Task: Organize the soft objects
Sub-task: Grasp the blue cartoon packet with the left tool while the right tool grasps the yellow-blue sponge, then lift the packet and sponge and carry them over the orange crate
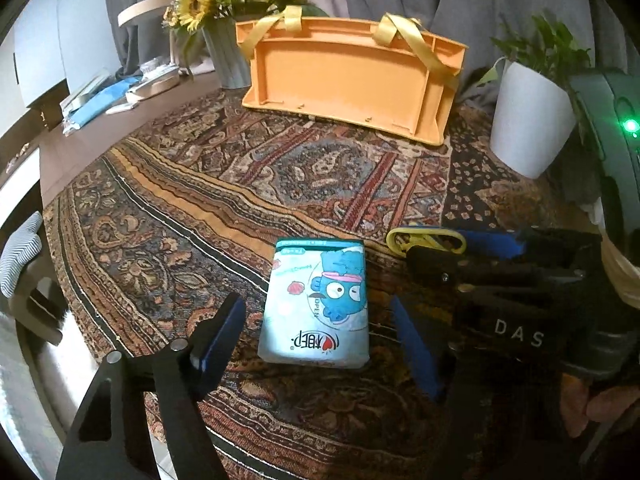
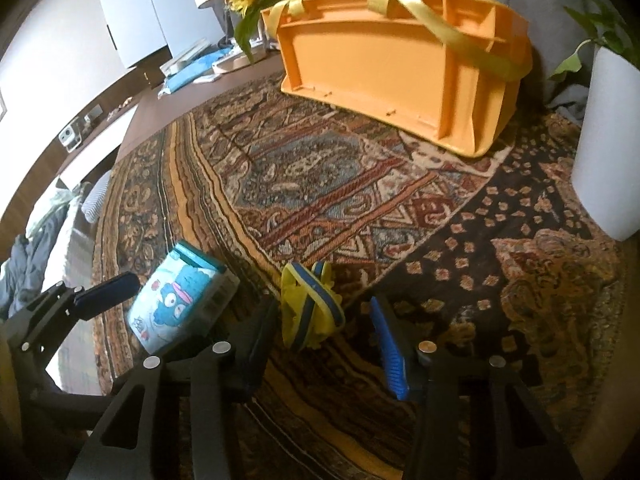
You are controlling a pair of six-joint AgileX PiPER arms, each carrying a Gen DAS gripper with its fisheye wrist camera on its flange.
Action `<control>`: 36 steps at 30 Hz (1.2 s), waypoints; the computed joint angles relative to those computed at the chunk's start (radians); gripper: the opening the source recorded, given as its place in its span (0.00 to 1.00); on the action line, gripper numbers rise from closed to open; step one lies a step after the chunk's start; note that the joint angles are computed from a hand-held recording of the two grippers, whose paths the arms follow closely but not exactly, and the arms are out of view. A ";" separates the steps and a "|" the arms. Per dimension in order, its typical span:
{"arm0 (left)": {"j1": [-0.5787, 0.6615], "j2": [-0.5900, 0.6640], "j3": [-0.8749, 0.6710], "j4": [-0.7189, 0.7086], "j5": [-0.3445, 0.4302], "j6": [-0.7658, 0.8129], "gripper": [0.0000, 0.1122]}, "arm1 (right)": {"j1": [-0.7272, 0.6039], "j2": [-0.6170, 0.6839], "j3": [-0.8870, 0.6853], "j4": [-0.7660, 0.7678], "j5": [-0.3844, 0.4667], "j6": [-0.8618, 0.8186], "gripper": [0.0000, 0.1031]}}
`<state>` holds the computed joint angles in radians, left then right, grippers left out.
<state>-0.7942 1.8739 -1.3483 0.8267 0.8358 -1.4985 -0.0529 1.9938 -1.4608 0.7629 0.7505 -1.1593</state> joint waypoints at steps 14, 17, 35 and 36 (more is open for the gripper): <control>0.034 -0.021 0.049 -0.018 -0.059 0.054 0.46 | 0.049 -0.024 0.061 0.000 -0.120 -0.037 0.31; 0.035 -0.035 0.066 -0.006 -0.054 0.057 0.46 | 0.054 -0.039 0.084 -0.002 -0.148 -0.046 0.31; 0.074 -0.165 0.138 0.024 -0.074 0.062 0.46 | 0.055 -0.193 0.208 0.085 -0.213 0.059 0.31; 0.079 -0.172 0.142 0.023 -0.078 0.064 0.46 | 0.060 -0.200 0.208 0.071 -0.222 0.087 0.31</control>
